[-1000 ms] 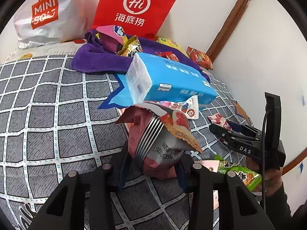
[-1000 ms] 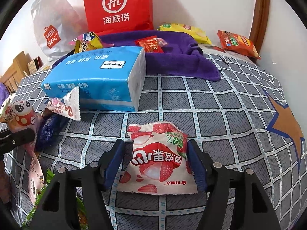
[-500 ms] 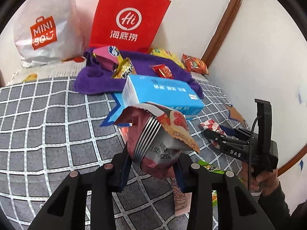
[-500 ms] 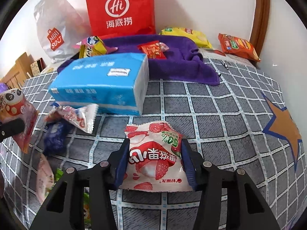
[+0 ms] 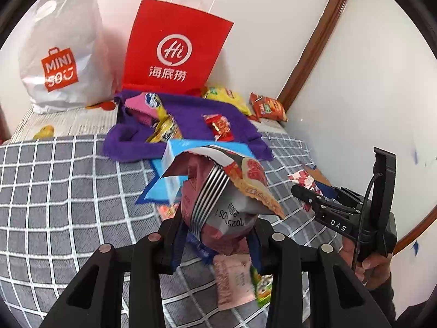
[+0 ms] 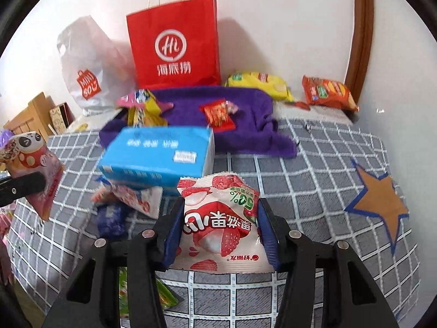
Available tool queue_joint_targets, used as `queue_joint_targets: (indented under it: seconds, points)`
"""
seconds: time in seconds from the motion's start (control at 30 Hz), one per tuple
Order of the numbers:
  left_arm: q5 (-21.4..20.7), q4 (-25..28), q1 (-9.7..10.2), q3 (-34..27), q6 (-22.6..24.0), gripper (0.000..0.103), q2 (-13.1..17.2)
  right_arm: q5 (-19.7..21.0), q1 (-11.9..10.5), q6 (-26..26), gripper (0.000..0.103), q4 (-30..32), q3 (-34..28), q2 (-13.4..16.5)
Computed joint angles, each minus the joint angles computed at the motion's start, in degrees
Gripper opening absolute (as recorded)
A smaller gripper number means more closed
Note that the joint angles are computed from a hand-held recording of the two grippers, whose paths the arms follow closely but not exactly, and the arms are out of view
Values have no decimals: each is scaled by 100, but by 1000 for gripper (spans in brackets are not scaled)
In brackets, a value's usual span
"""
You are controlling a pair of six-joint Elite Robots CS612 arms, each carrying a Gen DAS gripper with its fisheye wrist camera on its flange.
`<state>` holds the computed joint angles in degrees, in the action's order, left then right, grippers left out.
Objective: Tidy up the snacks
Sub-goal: 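Carry the strawberry packet and silver-pink bag over the purple towel with both tools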
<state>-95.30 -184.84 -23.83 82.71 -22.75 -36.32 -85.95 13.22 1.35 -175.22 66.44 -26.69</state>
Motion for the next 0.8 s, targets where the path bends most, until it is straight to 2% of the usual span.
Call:
queue_joint_targets:
  seconds: [0.3, 0.57, 0.8]
  points:
    - [22, 449, 44, -501, 5, 36, 7, -62, -5, 99, 51, 33, -402, -6]
    - [54, 816, 131, -1058, 31, 36, 131, -16, -9, 212, 51, 435, -1167, 231]
    - [95, 1236, 222, -1621, 54, 36, 354, -93, 7, 208, 51, 835, -1903, 559]
